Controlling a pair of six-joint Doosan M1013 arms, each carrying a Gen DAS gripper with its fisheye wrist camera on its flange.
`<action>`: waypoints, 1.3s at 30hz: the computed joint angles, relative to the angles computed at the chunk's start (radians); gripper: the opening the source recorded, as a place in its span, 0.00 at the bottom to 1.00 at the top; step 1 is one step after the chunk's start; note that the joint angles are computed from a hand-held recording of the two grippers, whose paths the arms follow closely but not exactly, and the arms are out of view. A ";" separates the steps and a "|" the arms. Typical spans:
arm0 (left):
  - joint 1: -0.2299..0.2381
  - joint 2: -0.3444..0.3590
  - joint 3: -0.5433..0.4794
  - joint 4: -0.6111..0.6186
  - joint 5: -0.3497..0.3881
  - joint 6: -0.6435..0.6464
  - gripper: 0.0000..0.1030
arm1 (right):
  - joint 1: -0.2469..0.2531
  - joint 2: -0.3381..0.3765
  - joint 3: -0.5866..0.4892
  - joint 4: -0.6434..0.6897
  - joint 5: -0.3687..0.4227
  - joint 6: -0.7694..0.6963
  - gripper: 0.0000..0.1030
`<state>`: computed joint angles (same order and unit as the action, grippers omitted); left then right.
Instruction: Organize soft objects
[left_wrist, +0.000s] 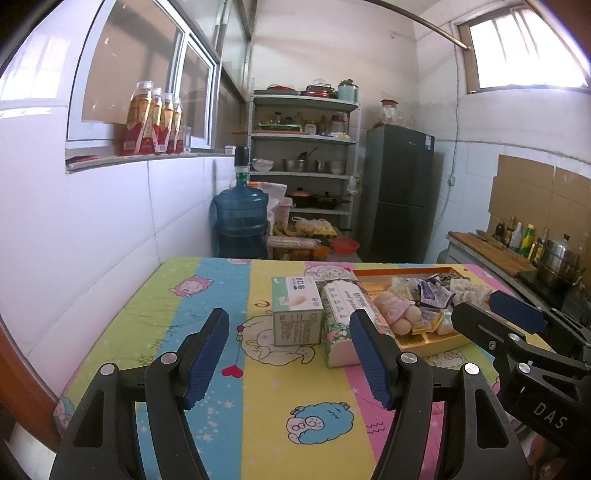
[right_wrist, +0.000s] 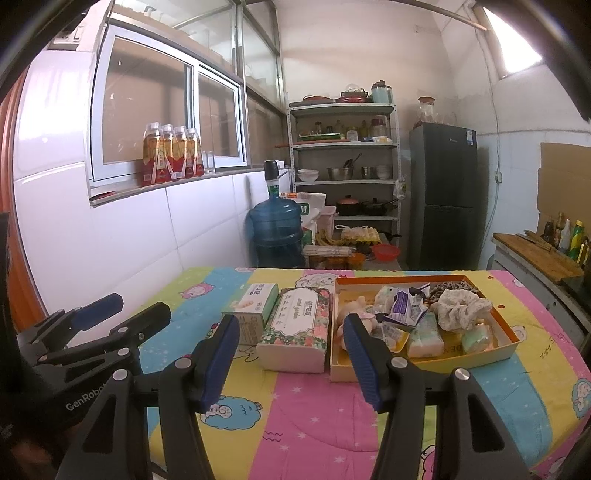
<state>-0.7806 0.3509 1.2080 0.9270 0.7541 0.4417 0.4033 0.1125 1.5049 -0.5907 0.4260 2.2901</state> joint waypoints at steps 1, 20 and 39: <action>0.000 0.000 0.000 -0.001 -0.001 0.001 0.68 | 0.000 0.000 0.000 -0.001 0.000 0.002 0.57; 0.000 0.005 -0.009 -0.009 0.001 0.013 0.68 | -0.003 0.006 -0.006 0.026 -0.003 -0.022 0.57; 0.000 0.007 -0.013 -0.014 0.003 0.016 0.68 | -0.003 0.007 -0.006 0.035 -0.004 -0.028 0.57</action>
